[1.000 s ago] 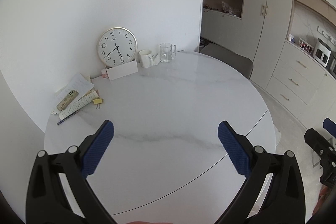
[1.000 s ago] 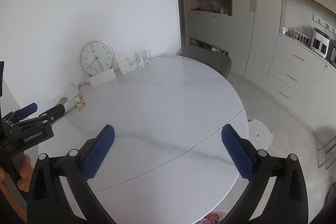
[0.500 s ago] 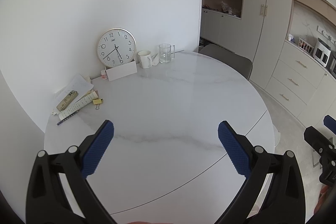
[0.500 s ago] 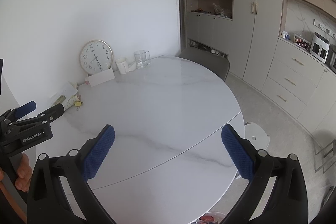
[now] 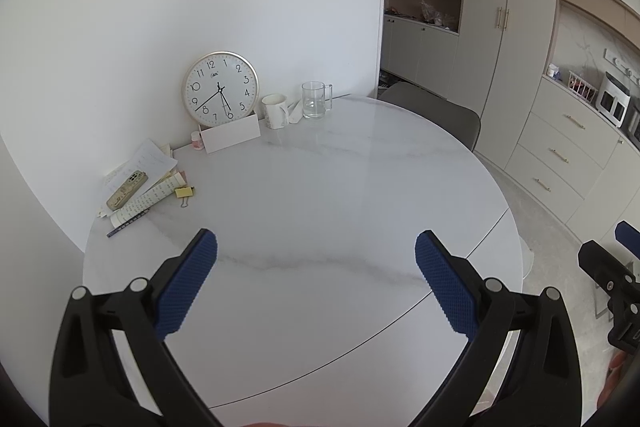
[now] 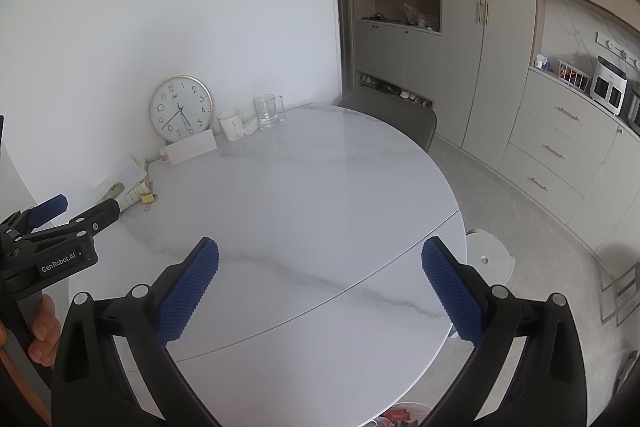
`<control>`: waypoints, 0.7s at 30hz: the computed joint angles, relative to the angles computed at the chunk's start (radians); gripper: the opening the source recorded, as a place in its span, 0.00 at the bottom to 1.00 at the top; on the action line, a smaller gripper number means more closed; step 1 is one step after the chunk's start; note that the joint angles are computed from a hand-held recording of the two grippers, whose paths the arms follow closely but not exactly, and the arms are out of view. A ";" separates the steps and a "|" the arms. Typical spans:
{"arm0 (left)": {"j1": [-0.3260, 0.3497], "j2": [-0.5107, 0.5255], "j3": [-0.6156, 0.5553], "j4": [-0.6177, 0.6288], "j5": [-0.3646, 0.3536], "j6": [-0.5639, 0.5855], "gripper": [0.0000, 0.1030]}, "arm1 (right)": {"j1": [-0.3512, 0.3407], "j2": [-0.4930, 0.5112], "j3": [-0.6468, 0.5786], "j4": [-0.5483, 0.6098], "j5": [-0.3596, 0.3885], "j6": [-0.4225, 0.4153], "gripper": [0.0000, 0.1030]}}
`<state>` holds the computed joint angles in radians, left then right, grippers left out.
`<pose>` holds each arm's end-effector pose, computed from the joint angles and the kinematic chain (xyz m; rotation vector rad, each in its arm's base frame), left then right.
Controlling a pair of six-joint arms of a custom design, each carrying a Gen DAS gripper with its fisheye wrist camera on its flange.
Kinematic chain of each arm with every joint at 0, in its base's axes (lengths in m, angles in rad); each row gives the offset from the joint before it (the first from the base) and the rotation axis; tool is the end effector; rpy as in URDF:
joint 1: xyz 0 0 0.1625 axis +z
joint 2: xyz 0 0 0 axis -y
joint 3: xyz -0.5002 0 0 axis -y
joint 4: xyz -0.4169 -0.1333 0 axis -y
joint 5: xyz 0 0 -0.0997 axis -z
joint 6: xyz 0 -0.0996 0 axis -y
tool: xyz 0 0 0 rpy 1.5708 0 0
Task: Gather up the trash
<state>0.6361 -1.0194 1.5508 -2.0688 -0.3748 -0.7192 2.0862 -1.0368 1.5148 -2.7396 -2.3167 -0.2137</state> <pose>-0.4448 -0.6094 0.3375 0.2495 2.0842 -1.0284 0.4260 -0.6186 0.4084 0.5256 -2.2996 0.9683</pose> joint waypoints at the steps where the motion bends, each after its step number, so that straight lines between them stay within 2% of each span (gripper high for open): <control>1: 0.001 0.000 -0.001 -0.001 -0.001 0.002 0.92 | 0.000 0.000 0.000 0.002 0.001 0.001 0.98; 21: 0.001 0.009 -0.005 0.019 0.011 0.000 0.92 | 0.003 0.000 -0.001 0.006 0.016 0.005 0.98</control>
